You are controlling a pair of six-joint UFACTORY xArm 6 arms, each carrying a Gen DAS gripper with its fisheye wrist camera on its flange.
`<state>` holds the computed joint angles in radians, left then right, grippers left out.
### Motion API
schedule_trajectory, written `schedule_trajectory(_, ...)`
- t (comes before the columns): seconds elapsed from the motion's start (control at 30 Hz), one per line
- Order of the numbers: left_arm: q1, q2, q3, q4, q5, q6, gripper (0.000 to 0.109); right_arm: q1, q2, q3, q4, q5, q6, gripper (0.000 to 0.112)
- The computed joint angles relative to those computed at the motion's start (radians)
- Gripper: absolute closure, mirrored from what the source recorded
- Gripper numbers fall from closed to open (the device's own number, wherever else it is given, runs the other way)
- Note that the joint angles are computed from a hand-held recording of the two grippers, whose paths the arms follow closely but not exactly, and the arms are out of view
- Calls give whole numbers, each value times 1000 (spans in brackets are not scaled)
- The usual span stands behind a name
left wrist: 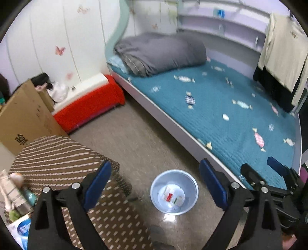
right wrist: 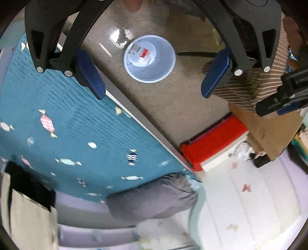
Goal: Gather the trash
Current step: 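Carry the olive-green box to the wastebasket and open the right gripper, then grasp the blue toothpaste tube with the right gripper while the left grasps yellow paper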
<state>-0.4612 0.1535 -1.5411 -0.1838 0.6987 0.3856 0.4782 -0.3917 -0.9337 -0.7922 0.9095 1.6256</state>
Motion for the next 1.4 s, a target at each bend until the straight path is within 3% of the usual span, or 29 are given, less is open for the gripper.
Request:
schedule_trajectory(0.27, 87, -248, 207, -102, -76, 75, 18, 124, 58, -187, -39, 79, -71, 15)
schedule_trajectory(0.47, 206, -380, 293, -219, -49, 162, 18, 220, 172, -355, -51, 109, -146, 15)
schedule_trajectory(0.7, 373, -462, 354, -310, -20, 245, 17, 279, 328, -528, -8, 81, -212, 15)
schedule_trajectory(1.07, 632, -451, 375, -360, -53, 270, 17, 327, 590, -813, 111, 65, -363, 15)
schedule_trajectory(1.4, 804, -265, 316, -135, -70, 34, 17, 314, 796, -1035, 250, 91, -485, 15)
